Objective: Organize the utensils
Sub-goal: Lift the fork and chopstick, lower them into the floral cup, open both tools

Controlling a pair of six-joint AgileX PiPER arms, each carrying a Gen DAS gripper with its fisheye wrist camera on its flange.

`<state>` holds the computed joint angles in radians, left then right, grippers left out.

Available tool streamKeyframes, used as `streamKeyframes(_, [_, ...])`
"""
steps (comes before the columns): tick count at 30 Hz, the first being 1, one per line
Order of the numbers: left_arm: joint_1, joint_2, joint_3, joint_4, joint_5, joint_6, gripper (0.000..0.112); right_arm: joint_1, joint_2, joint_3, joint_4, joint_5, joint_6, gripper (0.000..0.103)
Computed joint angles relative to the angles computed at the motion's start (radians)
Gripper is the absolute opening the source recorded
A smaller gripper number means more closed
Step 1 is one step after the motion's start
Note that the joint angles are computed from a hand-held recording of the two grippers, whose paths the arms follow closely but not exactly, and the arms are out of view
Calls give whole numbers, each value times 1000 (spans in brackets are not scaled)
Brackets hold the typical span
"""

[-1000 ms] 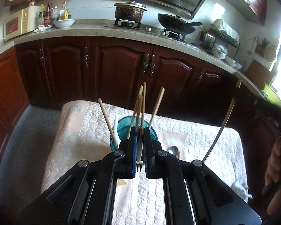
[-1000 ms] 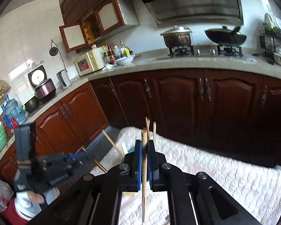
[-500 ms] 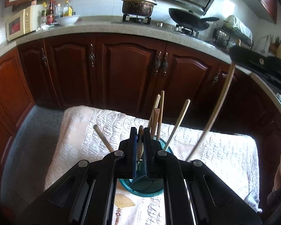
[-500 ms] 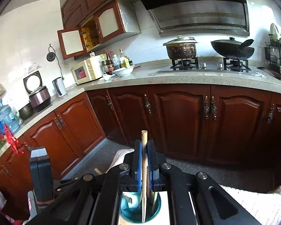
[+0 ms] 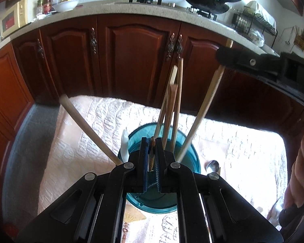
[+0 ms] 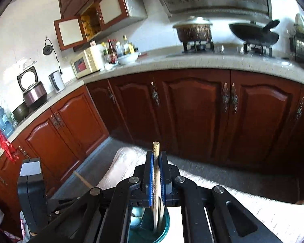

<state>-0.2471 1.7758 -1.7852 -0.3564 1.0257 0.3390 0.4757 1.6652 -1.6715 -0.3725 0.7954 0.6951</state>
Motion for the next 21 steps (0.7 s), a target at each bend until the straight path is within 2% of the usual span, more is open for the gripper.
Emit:
streamKeyframes(9, [-8, -15, 43, 11, -16, -11, 5, -59, 14, 83, 184, -52, -94, 5])
streamKeyframes(12, [-8, -30, 54, 14, -25, -19, 8, -76, 3, 93, 220, -39, -110, 9])
streamKeyframes(14, [-7, -42, 64, 15, -29, -22, 20, -77, -14, 111, 215, -43, -101, 12])
streamKeyframes(16, [-4, -56, 76, 3, -30, -16, 27, -79, -37, 137, 217, -51, -95, 12])
streamKeyframes(21, [-6, -93, 114, 4, -47, -16, 38, -70, -83, 182, 213, -58, -82, 15])
